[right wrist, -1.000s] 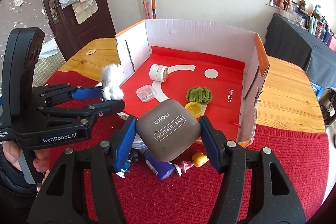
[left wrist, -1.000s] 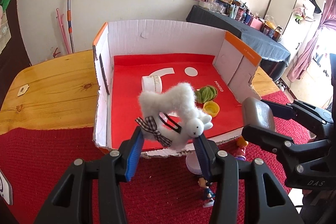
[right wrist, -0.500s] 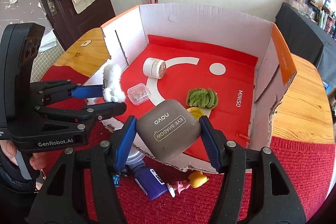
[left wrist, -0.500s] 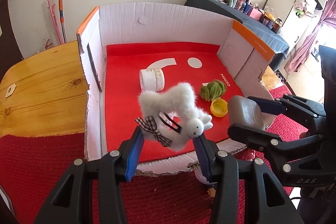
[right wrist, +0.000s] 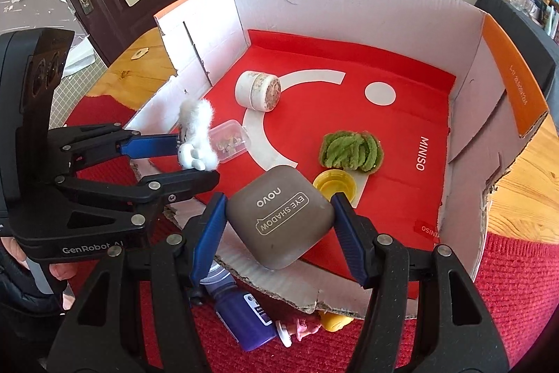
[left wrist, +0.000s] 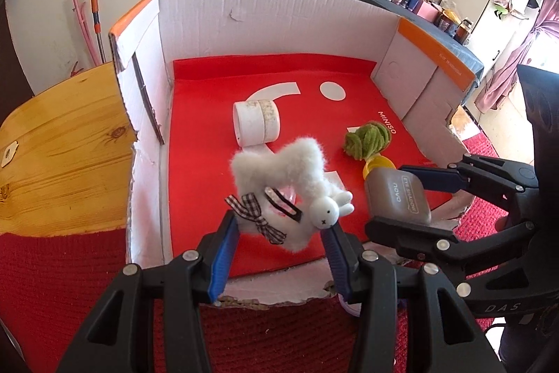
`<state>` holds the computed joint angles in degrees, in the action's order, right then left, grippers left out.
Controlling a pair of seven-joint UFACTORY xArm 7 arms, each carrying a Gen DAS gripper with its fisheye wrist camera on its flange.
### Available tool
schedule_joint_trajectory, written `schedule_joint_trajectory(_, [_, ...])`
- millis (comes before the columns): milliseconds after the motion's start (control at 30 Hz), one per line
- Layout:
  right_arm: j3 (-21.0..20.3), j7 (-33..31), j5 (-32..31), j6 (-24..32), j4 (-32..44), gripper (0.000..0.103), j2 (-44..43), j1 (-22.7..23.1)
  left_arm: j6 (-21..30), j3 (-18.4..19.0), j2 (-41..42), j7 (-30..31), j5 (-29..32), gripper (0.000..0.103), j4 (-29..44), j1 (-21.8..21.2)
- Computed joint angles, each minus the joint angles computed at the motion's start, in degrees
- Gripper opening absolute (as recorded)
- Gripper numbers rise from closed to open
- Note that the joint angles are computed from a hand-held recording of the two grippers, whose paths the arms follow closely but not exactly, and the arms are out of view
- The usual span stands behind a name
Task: Organize objects
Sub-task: 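Carry the white lamb with the left tool while the right carries the grey case into the box, then lower and release the white lamb with the left tool while the right releases the grey case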
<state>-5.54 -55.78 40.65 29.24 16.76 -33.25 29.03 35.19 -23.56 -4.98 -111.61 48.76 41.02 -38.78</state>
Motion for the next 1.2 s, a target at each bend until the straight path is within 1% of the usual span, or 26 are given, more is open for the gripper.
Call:
schedule_joint_trajectory(67, [0.07, 0.08, -0.01, 0.31, 0.19, 0.059, 0.53, 0.07, -0.46, -0.01, -0.56, -0.23, 0.46, 0.050, -0.21, 0.07])
schedule_joint_trajectory(133, [0.23, 0.06, 0.02, 0.60, 0.49, 0.059, 1.23, 0.07, 2.27, -0.63, -0.27, 1.03, 0.37, 0.049, 0.97, -0.25])
schedule_joint_trajectory(167, [0.17, -0.06, 0.04, 0.94, 0.65, 0.059, 1.44, -0.03, 2.75, -0.65, -0.16, 1.34, 0.76, 0.049, 1.18, -0.31])
schedule_joint_trajectory(267, [-0.07, -0.63, 0.51, 1.85, 1.29, 0.059, 2.28, -0.60, -0.85, 0.53, 0.15, 1.16, 0.66, 0.050, 0.09, 0.37])
schedule_joint_trajectory(333, [0.34, -0.88, 0.58, 1.98, 1.45, 0.059, 2.99, -1.05, -1.92, 0.78, 0.61, 0.90, 0.66, 0.050, -0.24, 0.68])
schedule_joint_trajectory(567, [0.57, -1.51, 0.89, 5.42, 2.43, 0.059, 4.15, -2.92, 1.00, 0.36, 2.02, 3.19, -1.86, 0.050, 1.58, -0.94])
schedule_joint_trajectory(633, [0.85, -1.91, 0.84, 6.15, 2.82, 0.059, 4.42, -3.61, 1.07, 0.65, 2.39, 4.05, -2.88, 0.050, 1.94, -1.31])
schedule_joint_trajectory(700, [1.30, -2.09, 0.92, 6.10, 2.99, 0.059, 4.58, -4.19, 0.08, 1.19, 2.52, 4.20, -3.08, 0.050, 2.01, -1.22])
schedule_joint_trajectory(800, [2.18, -1.73, 1.13, 4.20, 3.58, 0.059, 5.80, -4.76, -0.28, 1.69, 3.02, 4.77, -3.04, 0.050, 2.51, -0.97])
schedule_joint_trajectory(900, [2.13, -1.82, 1.70, 3.38, 4.47, 0.059, 7.13, -4.97, -0.22, 2.18, 4.00, 5.83, -2.80, 0.050, 3.33, -0.94])
schedule_joint_trajectory(967, [2.68, -1.74, 1.79, 1.53, 4.38, 0.059, 7.32, -5.17, -0.03, 2.59, 4.73, 5.91, -2.05, 0.050, 3.88, -0.98])
schedule_joint_trajectory(1033, [2.96, -1.33, 1.88, -0.42, 4.46, 0.059, 7.85, -5.11, 0.37, 3.02, 5.18, 5.14, -0.93, 0.050, 4.28, -1.08])
schedule_joint_trajectory(1100, [1.97, -2.61, 2.53, -1.78, 4.52, 0.059, 8.70, -4.82, 0.44, 3.49, 5.58, 4.44, 0.14, 0.050, 4.42, -1.06])
schedule_joint_trajectory(1200, [2.56, -2.66, 2.97, -4.28, 3.82, 0.059, 8.77, -4.27, 2.40, 3.89, 6.23, 3.35, 1.50, 0.050, 4.94, -1.32])
